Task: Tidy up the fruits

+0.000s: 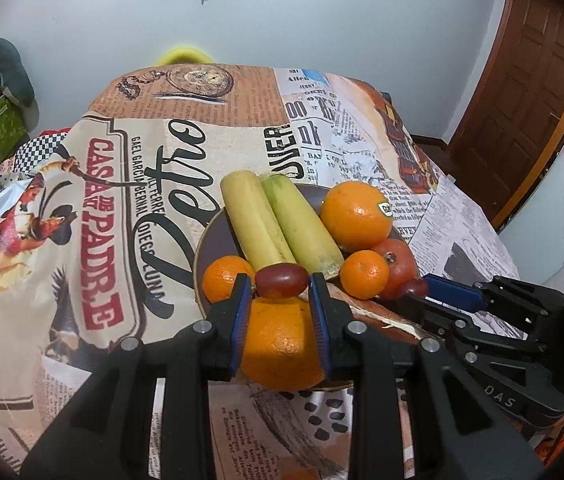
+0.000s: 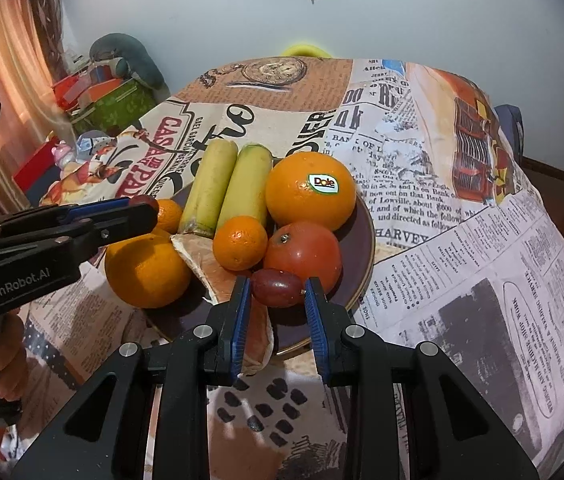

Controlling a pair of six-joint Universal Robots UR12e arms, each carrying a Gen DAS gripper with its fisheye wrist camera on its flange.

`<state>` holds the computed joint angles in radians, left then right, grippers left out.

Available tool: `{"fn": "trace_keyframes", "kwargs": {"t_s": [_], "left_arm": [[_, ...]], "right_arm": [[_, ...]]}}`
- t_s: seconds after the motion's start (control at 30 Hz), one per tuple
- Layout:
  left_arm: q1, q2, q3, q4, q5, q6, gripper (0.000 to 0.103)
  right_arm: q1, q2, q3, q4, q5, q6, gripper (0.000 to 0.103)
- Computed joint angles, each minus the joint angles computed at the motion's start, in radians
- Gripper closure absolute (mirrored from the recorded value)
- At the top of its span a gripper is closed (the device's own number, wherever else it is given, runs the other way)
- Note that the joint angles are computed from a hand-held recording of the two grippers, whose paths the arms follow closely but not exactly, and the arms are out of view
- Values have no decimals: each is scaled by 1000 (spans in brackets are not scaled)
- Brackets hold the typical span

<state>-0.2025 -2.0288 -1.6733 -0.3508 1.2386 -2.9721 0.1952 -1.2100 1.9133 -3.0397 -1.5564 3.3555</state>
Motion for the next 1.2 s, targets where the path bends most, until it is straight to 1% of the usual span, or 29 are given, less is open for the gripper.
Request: {"fn": "trace_keyframes", "kwargs": {"t_s": [0.03, 0.1, 0.13, 0.33, 0.53, 0.67, 0.8, 1.0, 1.13, 1.2], "left_arm": [[0, -1, 2, -9, -5, 0, 74], [2, 0, 4, -19, -16, -3, 67], [2, 1, 3, -18, -17, -4, 66], [7, 27, -22, 16, -13, -7, 66], [24, 80, -70, 84, -26, -32, 66], [34, 127, -111, 157, -26, -49, 66], [47, 185, -160, 248, -35, -72, 66], [68, 276, -234, 398, -65, -107, 66], [80, 329, -277, 481, -95, -124, 66], [84, 355, -299, 522, -98, -128, 66]], "right_arm": [[1, 1, -2, 4, -4, 0, 75], [4, 2, -4, 4, -24, 4, 65], [5, 2, -3, 0, -29, 3, 64], [11, -20, 12, -34, -49, 1, 64], [25, -61, 31, -90, -82, 1, 64], [43, -99, 50, -151, -123, 2, 64], [66, -136, 65, -214, -165, 0, 64], [123, -181, 85, -331, -268, -36, 64], [156, -198, 99, -411, -314, -52, 63], [174, -203, 104, -444, -351, -63, 60]]}}
